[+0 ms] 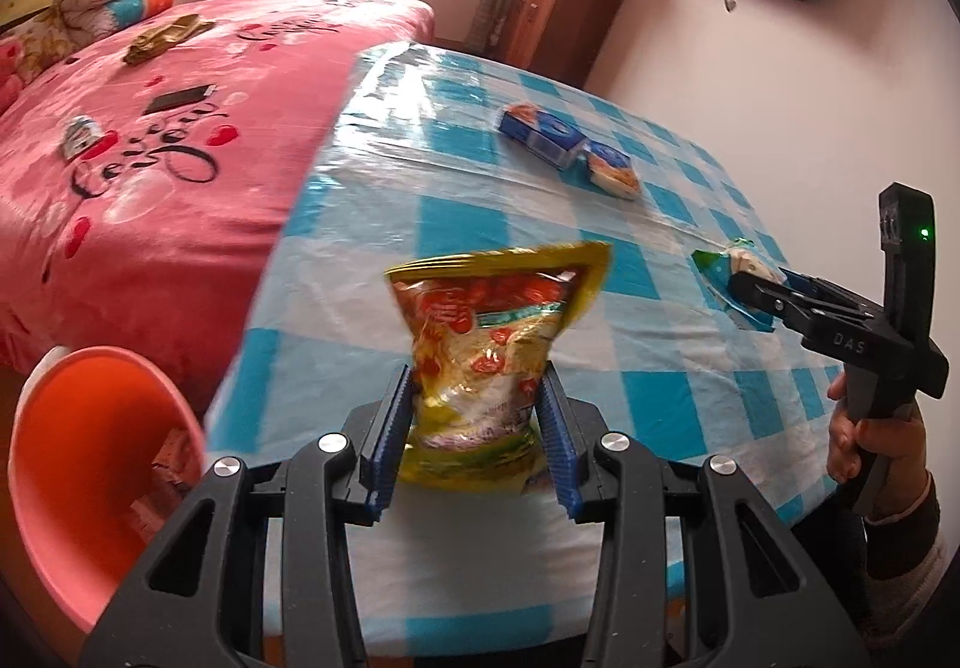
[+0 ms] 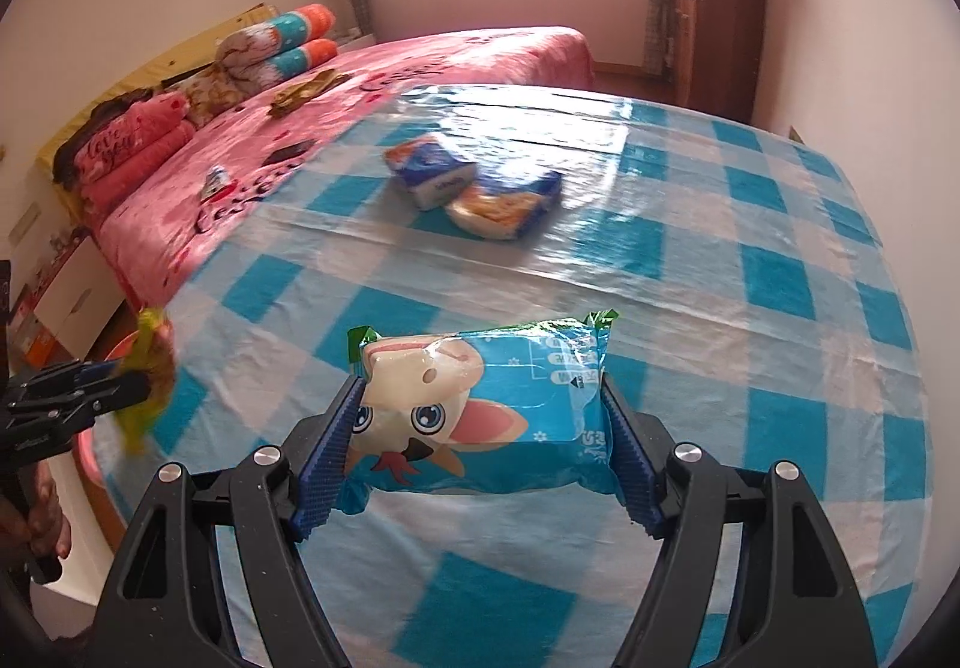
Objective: Collect trash
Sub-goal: 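Lift the snack bag and blue wipe pack toward the orange bucket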
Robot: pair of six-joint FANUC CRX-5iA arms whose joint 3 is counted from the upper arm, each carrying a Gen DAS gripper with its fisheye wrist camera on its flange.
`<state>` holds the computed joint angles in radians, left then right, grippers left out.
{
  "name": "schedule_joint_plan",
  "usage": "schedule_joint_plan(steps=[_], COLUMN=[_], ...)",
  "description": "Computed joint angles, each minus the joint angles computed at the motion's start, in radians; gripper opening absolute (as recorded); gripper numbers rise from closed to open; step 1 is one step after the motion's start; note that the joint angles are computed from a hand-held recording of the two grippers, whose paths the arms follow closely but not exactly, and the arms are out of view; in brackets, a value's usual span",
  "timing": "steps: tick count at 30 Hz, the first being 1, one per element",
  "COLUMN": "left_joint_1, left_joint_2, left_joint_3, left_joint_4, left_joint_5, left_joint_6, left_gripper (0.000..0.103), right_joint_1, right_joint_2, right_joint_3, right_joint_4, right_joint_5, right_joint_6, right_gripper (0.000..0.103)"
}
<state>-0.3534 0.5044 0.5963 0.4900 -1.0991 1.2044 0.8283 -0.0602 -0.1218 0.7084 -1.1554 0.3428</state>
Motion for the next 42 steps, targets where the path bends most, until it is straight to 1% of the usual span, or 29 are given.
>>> schedule_joint_plan(steps=[4, 7, 12, 13, 15, 17, 20, 22, 27, 28, 30, 31, 32, 33, 34, 37, 42], left_joint_1=[0.034, 0.05, 0.052, 0.05, 0.045, 0.036, 0.016, -0.002, -0.024, -0.028, -0.033, -0.034, -0.034, -0.034, -0.035, -0.028, -0.014], left_joint_2=[-0.042, -0.048, -0.048, -0.042, -0.026, -0.007, 0.025, 0.05, 0.078, 0.085, 0.099, 0.107, 0.112, 0.113, 0.113, 0.103, 0.072], left_joint_3=[-0.069, -0.092, -0.138, -0.135, -0.116, -0.086, -0.035, 0.009, 0.052, 0.069, 0.1, 0.112, 0.118, 0.118, 0.119, 0.091, 0.029], left_joint_4=[0.035, 0.059, 0.126, 0.134, 0.137, 0.125, 0.113, 0.082, 0.062, 0.047, 0.024, 0.024, 0.025, 0.023, 0.021, 0.047, 0.076], left_joint_5=[0.044, 0.044, 0.053, 0.047, 0.033, 0.014, -0.016, -0.03, -0.017, -0.018, -0.028, -0.032, -0.038, -0.034, -0.035, -0.023, 0.003], left_joint_6=[-0.012, -0.014, -0.055, -0.059, -0.054, -0.04, -0.034, -0.015, 0.038, 0.056, 0.078, 0.082, 0.085, 0.085, 0.085, 0.082, 0.065], left_gripper=[0.043, 0.043, 0.043, 0.044, 0.05, 0.061, 0.063, 0.063, 0.063, 0.062, 0.057, 0.048, 0.042, 0.04, 0.031, 0.027, 0.025], right_joint_1=[0.011, 0.02, 0.025, 0.027, 0.03, 0.031, 0.03, 0.028, 0.031, 0.032, 0.032, 0.031, 0.031, 0.03, 0.03, 0.031, 0.038], right_joint_2=[0.04, 0.075, 0.102, 0.102, 0.101, 0.1, 0.095, 0.091, 0.087, 0.087, 0.085, 0.084, 0.082, 0.08, 0.078, 0.075, 0.084], right_joint_3=[0.051, 0.085, 0.107, 0.108, 0.106, 0.103, 0.096, 0.092, 0.085, 0.085, 0.081, 0.079, 0.077, 0.074, 0.072, 0.069, 0.082], right_joint_4=[-0.023, -0.036, -0.065, -0.068, -0.071, -0.071, -0.075, -0.082, -0.087, -0.087, -0.087, -0.088, -0.089, -0.089, -0.088, -0.083, -0.08], right_joint_5=[0.023, 0.03, 0.022, 0.02, 0.016, 0.012, 0.012, 0.013, 0.012, 0.012, 0.013, 0.014, 0.015, 0.016, 0.017, 0.018, 0.018], right_joint_6=[0.05, 0.086, 0.112, 0.112, 0.11, 0.109, 0.105, 0.1, 0.102, 0.1, 0.095, 0.094, 0.093, 0.09, 0.086, 0.081, 0.088], right_gripper=[0.075, 0.075, 0.074, 0.075, 0.075, 0.075, 0.075, 0.075, 0.075, 0.075, 0.075, 0.075, 0.075, 0.075, 0.075, 0.075, 0.075])
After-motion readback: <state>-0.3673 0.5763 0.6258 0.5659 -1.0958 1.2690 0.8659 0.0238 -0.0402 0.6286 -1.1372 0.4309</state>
